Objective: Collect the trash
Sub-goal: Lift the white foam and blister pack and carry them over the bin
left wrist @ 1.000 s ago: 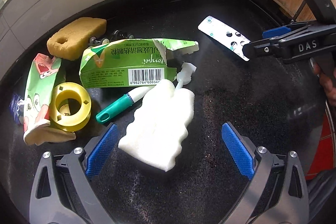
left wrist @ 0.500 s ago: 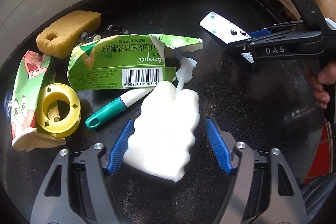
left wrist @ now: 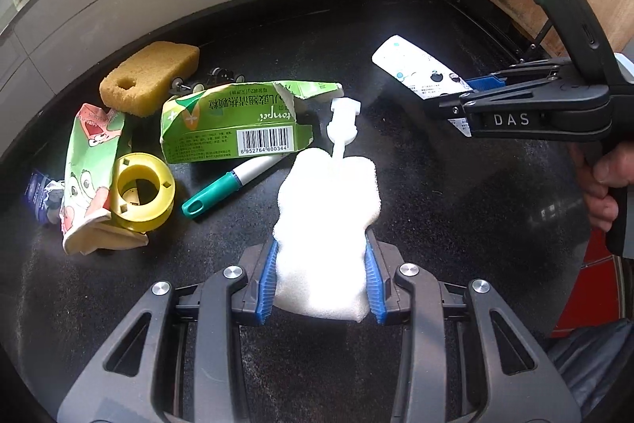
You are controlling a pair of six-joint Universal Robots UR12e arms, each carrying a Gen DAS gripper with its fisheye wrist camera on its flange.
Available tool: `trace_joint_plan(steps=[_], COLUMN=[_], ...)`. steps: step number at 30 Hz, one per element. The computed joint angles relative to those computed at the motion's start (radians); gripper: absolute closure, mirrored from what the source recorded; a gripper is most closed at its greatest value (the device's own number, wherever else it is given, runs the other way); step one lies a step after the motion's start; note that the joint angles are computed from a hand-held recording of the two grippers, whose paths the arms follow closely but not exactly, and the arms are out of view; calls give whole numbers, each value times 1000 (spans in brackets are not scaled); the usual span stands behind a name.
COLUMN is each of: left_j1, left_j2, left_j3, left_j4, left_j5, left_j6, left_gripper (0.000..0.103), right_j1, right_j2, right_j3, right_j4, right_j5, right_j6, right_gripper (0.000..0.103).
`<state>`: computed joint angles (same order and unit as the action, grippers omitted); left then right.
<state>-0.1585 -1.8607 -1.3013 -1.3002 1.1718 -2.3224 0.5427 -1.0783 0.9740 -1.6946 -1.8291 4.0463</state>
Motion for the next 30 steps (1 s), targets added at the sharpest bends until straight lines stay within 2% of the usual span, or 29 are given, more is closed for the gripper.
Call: trace_joint_plan(steps=[8, 18, 24, 30], left_j1=[39, 84, 118, 184], left_j2=[68, 111, 132, 152], left_j3=[-73, -111, -135, -146], left_j4=[24, 85, 146, 204], left_j5=[-14, -26, -20, 4], left_j6=[14, -20, -86, -210], left_gripper=[66, 66, 66, 66], right_j1=[65, 94, 106, 125], right_j2=[19, 31, 64, 179], right_j3=[-54, -108, -178, -379], right_j4=[25, 40, 51, 51], right_j5=[-48, -100, -117, -109], right_j6=[35, 31, -8, -130], right_gripper=[67, 67, 67, 67])
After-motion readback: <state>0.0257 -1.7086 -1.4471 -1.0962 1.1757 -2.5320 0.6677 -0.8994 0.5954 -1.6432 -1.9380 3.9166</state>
